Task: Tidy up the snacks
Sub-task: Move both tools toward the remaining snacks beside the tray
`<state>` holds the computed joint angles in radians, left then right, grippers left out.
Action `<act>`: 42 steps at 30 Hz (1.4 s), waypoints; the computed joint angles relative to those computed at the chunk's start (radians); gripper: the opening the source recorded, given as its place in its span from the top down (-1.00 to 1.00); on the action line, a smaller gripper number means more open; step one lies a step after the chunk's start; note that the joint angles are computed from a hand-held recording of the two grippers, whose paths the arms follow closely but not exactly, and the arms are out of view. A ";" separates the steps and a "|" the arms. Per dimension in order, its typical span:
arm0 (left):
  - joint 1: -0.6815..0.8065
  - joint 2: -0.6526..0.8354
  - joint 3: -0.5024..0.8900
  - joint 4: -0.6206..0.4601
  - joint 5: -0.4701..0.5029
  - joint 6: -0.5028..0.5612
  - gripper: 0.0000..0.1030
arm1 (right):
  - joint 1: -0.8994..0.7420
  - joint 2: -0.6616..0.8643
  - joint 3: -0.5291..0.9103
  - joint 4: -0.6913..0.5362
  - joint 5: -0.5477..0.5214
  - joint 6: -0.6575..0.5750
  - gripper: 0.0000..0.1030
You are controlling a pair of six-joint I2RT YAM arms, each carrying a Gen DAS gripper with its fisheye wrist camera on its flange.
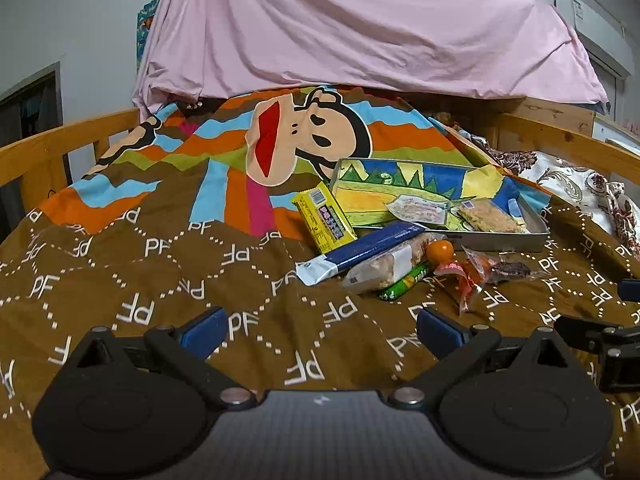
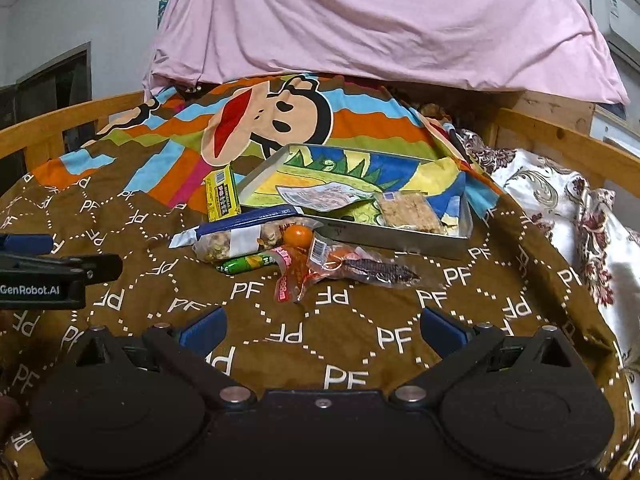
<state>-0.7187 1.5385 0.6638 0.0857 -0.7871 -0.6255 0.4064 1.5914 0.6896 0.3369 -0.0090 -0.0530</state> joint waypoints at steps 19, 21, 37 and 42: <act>0.078 0.130 0.125 0.041 0.082 0.104 -0.99 | -0.045 0.103 0.108 0.013 -0.053 -0.031 -0.99; 0.085 0.147 0.142 0.048 0.090 0.121 -0.99 | -0.050 0.114 0.118 0.015 -0.055 -0.043 -0.99; 0.129 0.258 0.257 0.073 0.149 0.219 -0.99 | -0.111 0.297 0.216 0.189 -0.054 -0.408 -0.99; 0.149 0.302 0.298 0.080 0.173 0.243 -0.99 | -0.126 0.371 0.284 0.166 -0.059 -0.457 -0.99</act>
